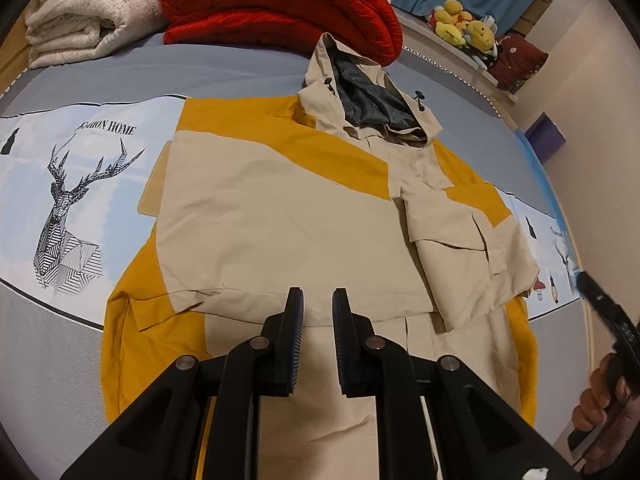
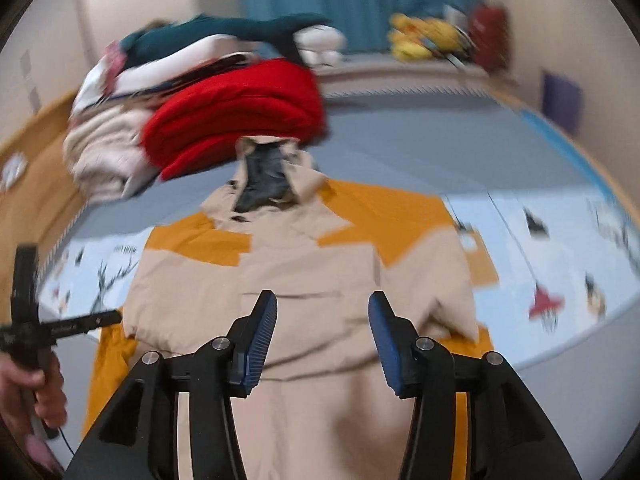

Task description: Fold large clothes

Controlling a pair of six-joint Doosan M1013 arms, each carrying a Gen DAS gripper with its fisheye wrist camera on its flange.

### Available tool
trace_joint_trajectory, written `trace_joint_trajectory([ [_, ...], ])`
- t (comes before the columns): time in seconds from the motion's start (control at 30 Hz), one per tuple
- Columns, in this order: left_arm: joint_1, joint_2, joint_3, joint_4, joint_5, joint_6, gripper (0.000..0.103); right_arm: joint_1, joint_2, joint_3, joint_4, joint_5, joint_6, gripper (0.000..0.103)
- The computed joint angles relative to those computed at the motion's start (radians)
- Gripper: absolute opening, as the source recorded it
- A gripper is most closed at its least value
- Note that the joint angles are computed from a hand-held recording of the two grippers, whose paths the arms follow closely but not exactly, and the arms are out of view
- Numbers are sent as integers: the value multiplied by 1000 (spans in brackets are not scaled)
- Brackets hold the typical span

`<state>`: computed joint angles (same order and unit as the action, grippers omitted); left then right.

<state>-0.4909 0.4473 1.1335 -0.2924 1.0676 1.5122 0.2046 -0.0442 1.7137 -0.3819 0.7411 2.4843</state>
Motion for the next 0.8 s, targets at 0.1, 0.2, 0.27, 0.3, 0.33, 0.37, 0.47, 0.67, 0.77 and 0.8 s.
trace_joint_trajectory([
  [0.1,-5,2,0,13,-1,1,13,-68,-10,59,190,-78,25,49],
  [0.2,-12,4,0,26,-3,2,13,-126,-7,119,434,-211,-72,49],
  [0.27,-14,6,1,27,-6,2,13,-156,7,147,604,-265,-162,49],
  [0.3,-15,7,1,26,-8,2,13,-161,17,152,668,-273,-190,48],
  [0.33,-15,6,2,24,-8,4,13,-166,24,162,734,-279,-205,48],
  [0.37,-16,6,3,18,-10,6,13,-168,31,171,799,-291,-233,48],
  [0.47,-19,9,2,1,-14,26,13,-165,63,170,921,-291,-307,48],
  [0.67,-19,17,-4,-9,-10,38,13,-152,114,146,1072,-267,-440,26],
  [0.77,-14,15,-5,-11,-14,33,13,-141,125,133,1042,-265,-417,13],
  [0.8,-11,15,-6,-14,-14,32,13,-138,127,127,1014,-260,-392,13],
])
